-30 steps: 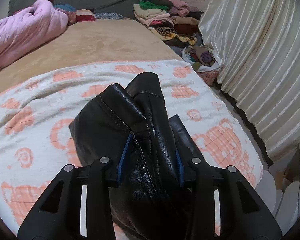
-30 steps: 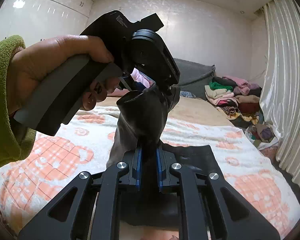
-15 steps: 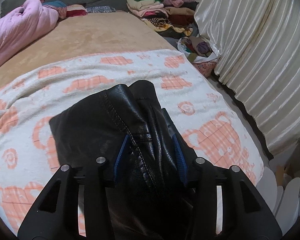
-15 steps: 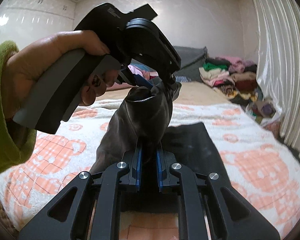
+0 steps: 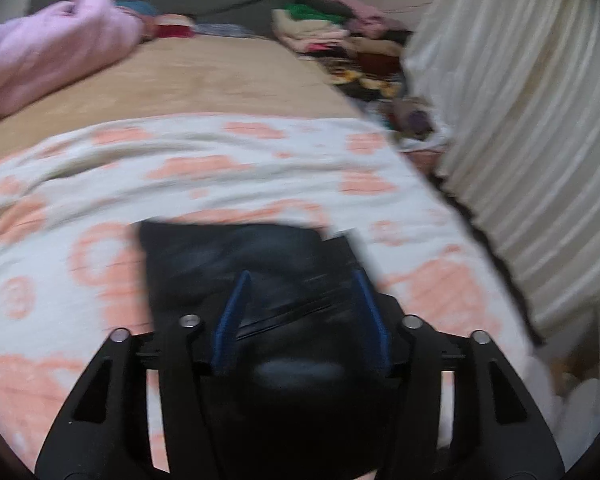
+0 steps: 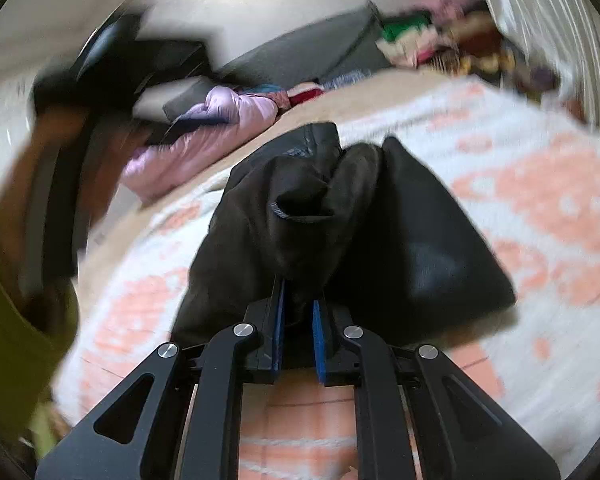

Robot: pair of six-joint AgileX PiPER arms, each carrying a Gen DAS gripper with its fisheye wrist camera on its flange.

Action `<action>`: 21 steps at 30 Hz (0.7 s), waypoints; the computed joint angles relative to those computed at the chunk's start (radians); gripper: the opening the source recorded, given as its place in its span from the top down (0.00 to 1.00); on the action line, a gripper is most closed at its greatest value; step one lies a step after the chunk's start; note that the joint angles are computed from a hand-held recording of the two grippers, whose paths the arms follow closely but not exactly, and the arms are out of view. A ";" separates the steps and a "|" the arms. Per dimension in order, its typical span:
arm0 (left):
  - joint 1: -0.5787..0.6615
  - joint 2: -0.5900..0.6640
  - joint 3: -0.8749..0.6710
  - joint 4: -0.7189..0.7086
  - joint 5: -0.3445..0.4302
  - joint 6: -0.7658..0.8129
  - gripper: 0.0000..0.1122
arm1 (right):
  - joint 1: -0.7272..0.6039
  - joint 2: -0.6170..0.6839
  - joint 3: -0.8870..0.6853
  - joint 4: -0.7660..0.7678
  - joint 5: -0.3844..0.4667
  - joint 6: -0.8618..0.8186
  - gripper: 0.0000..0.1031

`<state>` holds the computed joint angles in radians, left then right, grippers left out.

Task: Fold large clothes

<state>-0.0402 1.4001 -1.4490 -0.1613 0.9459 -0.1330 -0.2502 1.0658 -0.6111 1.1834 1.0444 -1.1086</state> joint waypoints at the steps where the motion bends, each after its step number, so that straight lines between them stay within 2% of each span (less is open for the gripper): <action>1: 0.003 -0.027 0.052 0.049 -0.011 -0.010 0.52 | -0.025 0.036 -0.007 0.010 0.043 0.008 0.88; 3: 0.054 -0.063 0.171 0.059 -0.030 0.019 0.52 | -0.045 0.090 -0.021 0.015 0.090 0.029 0.83; 4: 0.089 -0.071 0.232 0.003 -0.032 0.054 0.52 | -0.052 0.106 -0.038 0.005 0.102 0.047 0.73; 5: 0.120 -0.078 0.277 -0.056 -0.045 0.097 0.52 | -0.046 0.113 -0.052 -0.006 0.102 0.074 0.55; 6: 0.130 -0.082 0.298 -0.075 -0.055 0.114 0.52 | -0.031 0.124 -0.084 -0.026 0.107 0.120 0.50; 7: 0.122 -0.094 0.323 -0.063 -0.081 0.106 0.52 | -0.009 0.148 -0.134 -0.052 0.129 0.171 0.38; 8: 0.120 -0.104 0.336 -0.056 -0.096 0.100 0.53 | 0.012 0.168 -0.178 -0.075 0.141 0.214 0.16; 9: 0.117 -0.106 0.339 -0.056 -0.101 0.097 0.53 | 0.059 0.192 -0.253 -0.113 0.129 0.297 0.08; 10: 0.119 -0.107 0.340 -0.069 -0.101 0.106 0.54 | 0.084 0.205 -0.298 -0.135 0.114 0.346 0.06; 14: 0.139 -0.120 0.346 -0.109 -0.096 0.139 0.54 | 0.233 0.324 -0.552 -0.311 0.065 0.532 0.06; 15: 0.141 -0.120 0.347 -0.111 -0.096 0.146 0.54 | 0.273 0.379 -0.634 -0.358 0.076 0.587 0.06; 16: 0.142 -0.123 0.348 -0.110 -0.094 0.150 0.54 | 0.294 0.414 -0.677 -0.381 0.089 0.607 0.11; 17: 0.142 -0.124 0.347 -0.110 -0.093 0.151 0.54 | 0.327 0.449 -0.726 -0.419 0.086 0.628 0.41; 18: 0.146 -0.126 0.349 -0.116 -0.092 0.158 0.54 | 0.347 0.468 -0.752 -0.432 0.094 0.608 0.56; 20: 0.157 -0.124 0.345 -0.134 -0.081 0.185 0.54 | 0.385 0.457 -0.748 -0.445 0.069 0.542 0.73; 21: 0.156 -0.127 0.342 -0.135 -0.075 0.191 0.54 | 0.382 0.440 -0.736 -0.431 0.069 0.509 0.75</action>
<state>0.1159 1.2734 -1.1072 -0.2963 0.8708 0.0577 0.1322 1.5062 -1.3468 0.7520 1.1131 -0.6001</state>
